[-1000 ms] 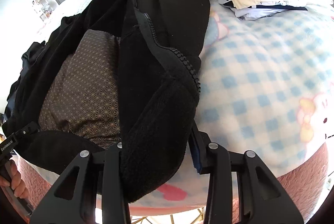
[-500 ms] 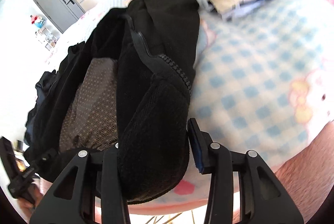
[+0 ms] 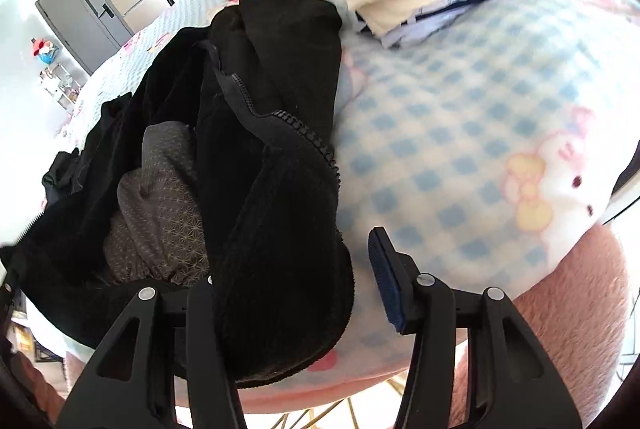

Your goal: Fold clothes

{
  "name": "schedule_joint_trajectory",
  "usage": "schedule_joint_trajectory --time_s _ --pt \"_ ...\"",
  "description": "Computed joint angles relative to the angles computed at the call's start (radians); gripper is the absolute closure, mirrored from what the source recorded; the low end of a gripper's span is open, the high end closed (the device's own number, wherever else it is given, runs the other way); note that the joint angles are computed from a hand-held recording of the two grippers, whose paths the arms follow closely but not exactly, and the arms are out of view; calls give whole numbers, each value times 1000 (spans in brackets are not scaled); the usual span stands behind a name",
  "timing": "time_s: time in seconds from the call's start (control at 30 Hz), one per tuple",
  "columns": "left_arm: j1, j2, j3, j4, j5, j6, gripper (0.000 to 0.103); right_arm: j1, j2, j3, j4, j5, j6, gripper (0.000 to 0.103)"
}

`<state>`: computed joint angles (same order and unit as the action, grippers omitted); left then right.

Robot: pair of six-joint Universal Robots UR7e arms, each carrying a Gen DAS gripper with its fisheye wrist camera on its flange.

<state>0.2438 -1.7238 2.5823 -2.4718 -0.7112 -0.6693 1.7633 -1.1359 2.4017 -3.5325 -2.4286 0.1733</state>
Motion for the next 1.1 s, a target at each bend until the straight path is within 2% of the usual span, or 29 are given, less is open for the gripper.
schedule_joint_trajectory --time_s 0.1,0.13,0.17,0.23,0.27,0.33,0.4,0.53,0.6,0.73,0.9,1.03,1.1 --pt "11 154 -34 -200 -10 152 47 40 67 -40 -41 -103 -103 50" --pt "9 191 -44 -253 -18 200 47 45 73 -49 -27 -117 -120 50" --pt "5 220 -52 -295 -28 244 45 34 45 -42 29 -89 -98 50" --pt "59 297 -111 -259 -140 291 42 7 -73 -9 198 -1 -5 49" --pt "92 339 -149 -222 -203 311 42 -13 -96 0 228 34 24 49" --pt "160 426 -181 -226 -298 309 43 -46 -116 16 221 91 29 49" --pt "194 479 -191 -192 -391 277 49 -53 -134 30 210 112 28 49" --pt "194 518 -133 -261 -439 224 51 -36 -198 81 185 108 -2 47" --pt "223 511 -134 -243 -469 190 52 -37 -220 82 248 103 12 47" --pt "257 501 -123 -231 -491 173 52 -49 -250 54 488 87 106 46" --pt "261 507 -98 -300 -507 178 51 -82 -300 94 462 158 105 44" --pt "278 498 -92 -345 -542 205 50 -94 -314 150 224 229 41 44" --pt "294 490 -90 -347 -562 204 50 -129 -338 161 204 297 42 44"
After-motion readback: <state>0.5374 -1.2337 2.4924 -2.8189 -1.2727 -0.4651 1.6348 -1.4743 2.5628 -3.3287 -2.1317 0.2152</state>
